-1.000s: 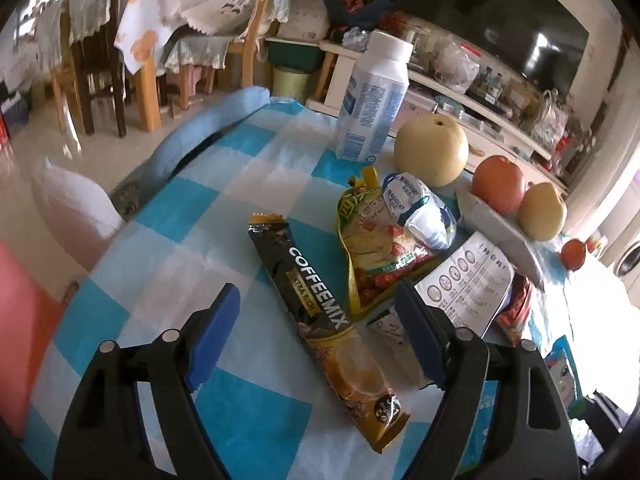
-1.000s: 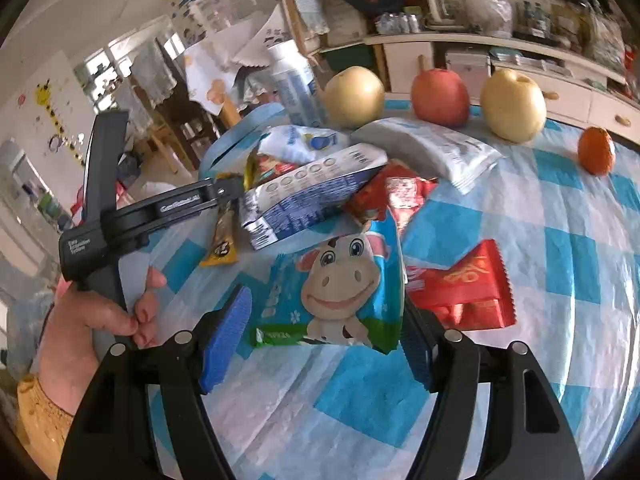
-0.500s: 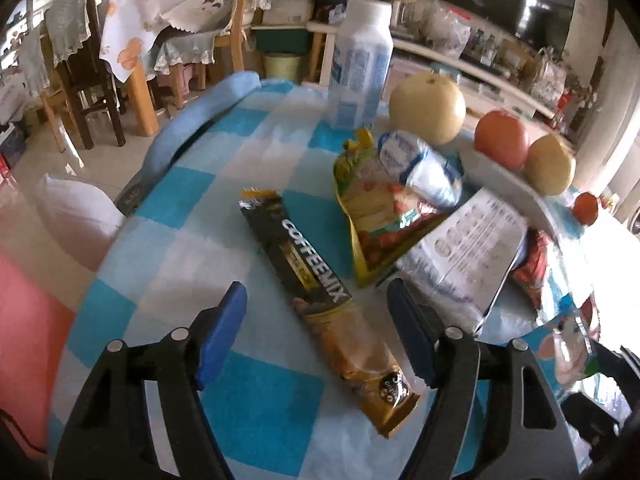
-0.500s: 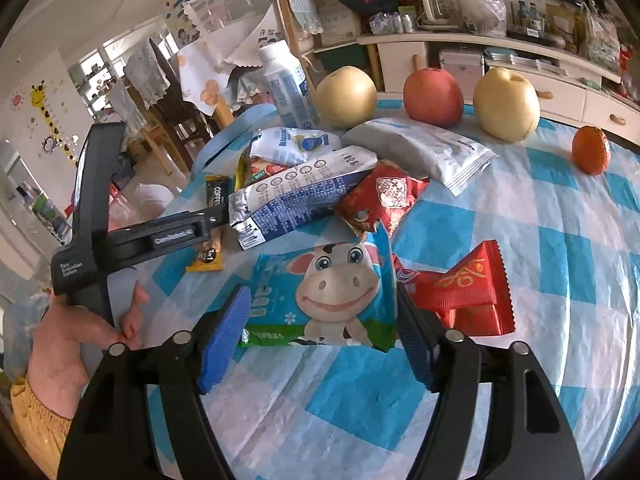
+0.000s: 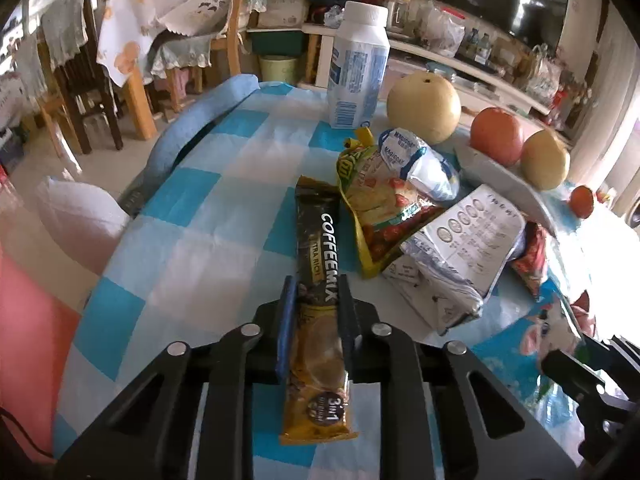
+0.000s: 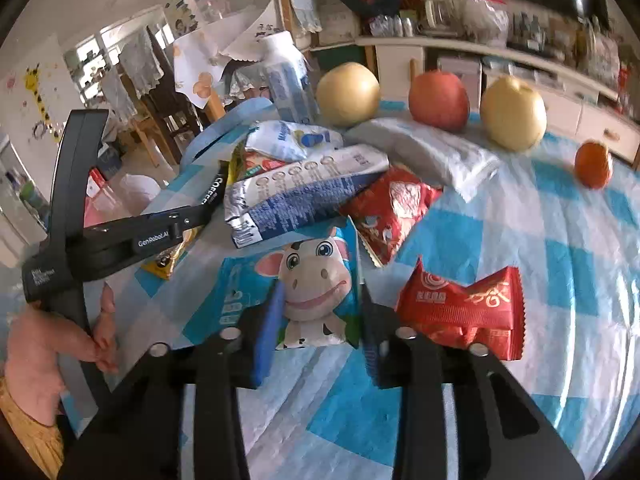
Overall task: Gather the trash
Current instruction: 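Grasp the coffee-mix stick with the left tool while the right tool lowers toward the cow-print pack, then carry the coffee-mix stick over the pink bucket with the left tool while the right tool grasps the cow-print pack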
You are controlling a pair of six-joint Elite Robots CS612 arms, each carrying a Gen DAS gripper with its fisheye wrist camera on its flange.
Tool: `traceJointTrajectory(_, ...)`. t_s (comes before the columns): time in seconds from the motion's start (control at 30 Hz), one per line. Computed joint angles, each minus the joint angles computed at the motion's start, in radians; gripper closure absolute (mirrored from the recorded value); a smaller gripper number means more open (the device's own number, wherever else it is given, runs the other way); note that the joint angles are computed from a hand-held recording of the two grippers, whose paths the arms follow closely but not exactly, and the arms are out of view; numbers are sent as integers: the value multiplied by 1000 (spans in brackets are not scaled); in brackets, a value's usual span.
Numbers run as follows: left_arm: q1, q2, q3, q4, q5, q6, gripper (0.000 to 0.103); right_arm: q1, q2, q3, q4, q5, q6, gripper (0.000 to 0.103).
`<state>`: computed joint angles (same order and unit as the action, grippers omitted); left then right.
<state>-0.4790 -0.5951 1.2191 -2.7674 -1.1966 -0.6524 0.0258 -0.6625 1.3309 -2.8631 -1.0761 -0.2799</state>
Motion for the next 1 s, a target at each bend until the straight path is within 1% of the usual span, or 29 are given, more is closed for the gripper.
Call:
traceJointTrajectory(0.03,3,-6,14,-31,-17,0,91,1,-4,6,-8,1,-8,76)
traceJointTrajectory(0.07,5,-11,24,-49,-28,0,92,2,-7,10,-10,2,-13,80)
traceJointTrajectory(0.1,7,-18,36,-67,-45,1,94,2,-9,13,-13,5,-18,81)
traceJointTrajectory(0.23,14,-34,73,-111,-91,-5,94,8,-18,30,-50,9,-35,87)
traceJointTrajectory(0.3,16,-45,95,-144,-112,3,94,12,-26,45,-87,8,-37,89)
traceJointTrajectory(0.47,22,-71,145,-231,-137,12,95,22,-43,77,-159,-11,-44,92)
traceJointTrajectory(0.7,26,-108,206,-319,-143,19,95,35,-63,111,-232,-26,-48,93)
traceJointTrajectory(1.0,38,-153,281,-406,-127,7,95,54,-80,130,-277,-6,-27,93)
